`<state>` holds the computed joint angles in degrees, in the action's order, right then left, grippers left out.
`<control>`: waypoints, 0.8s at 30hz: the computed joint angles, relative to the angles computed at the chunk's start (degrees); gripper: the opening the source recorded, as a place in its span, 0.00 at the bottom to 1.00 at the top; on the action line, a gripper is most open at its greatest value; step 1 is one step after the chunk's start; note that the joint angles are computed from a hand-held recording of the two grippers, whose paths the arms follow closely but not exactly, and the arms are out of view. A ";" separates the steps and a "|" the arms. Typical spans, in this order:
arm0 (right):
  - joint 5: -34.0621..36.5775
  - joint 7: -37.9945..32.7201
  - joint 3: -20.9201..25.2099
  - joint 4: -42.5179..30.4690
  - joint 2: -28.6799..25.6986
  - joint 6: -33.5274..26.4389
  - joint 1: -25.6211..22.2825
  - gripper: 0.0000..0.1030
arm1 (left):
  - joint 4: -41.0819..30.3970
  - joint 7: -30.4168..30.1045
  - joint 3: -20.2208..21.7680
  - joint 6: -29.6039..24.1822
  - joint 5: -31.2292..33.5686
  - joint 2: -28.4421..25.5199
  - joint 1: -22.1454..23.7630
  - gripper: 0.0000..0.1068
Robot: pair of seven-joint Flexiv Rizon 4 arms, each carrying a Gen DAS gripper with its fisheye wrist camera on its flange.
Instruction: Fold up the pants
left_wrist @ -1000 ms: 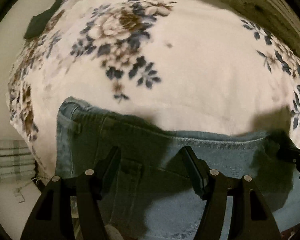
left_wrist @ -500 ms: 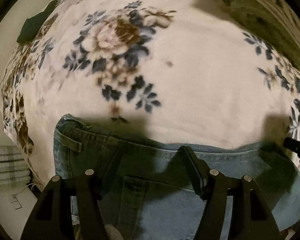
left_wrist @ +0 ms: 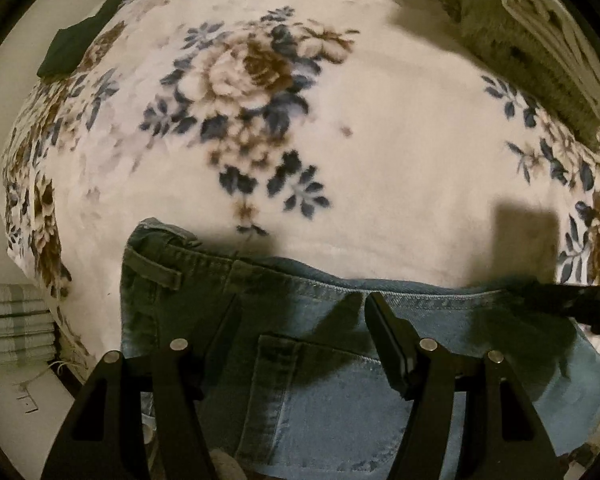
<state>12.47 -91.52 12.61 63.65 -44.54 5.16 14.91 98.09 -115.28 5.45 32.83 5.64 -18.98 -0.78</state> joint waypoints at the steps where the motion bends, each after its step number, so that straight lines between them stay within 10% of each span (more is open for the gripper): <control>1: -0.66 0.60 -0.07 -2.94 -2.19 -3.36 0.80 0.49 | -0.29 0.10 -0.06 0.03 0.10 -0.27 -0.01 0.58; 3: -2.04 0.96 -0.53 -4.94 -4.14 -6.63 1.90 0.41 | -0.92 0.28 -0.05 0.04 1.04 -0.81 -0.30 0.58; 5: -1.16 1.40 -0.19 -5.76 -4.64 -7.67 1.61 0.10 | -1.29 0.69 -0.07 0.11 1.00 -1.35 -0.22 0.58; 17: -0.64 7.70 -0.72 3.10 1.34 4.75 0.02 0.07 | -2.72 0.95 -0.25 0.02 1.48 -1.50 -1.22 0.58; 21: 9.40 7.98 1.24 9.97 7.20 11.53 -7.23 0.79 | -3.15 0.97 -0.79 -0.34 1.46 -0.13 -2.10 0.58; 24: 13.99 7.72 0.02 19.79 15.84 18.63 -12.54 0.82 | -3.23 1.56 -2.26 -0.78 0.10 0.89 -3.25 0.62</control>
<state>26.46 -83.80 12.63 83.44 -28.71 23.79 2.37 94.85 -113.72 3.19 32.05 5.73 -18.08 -4.03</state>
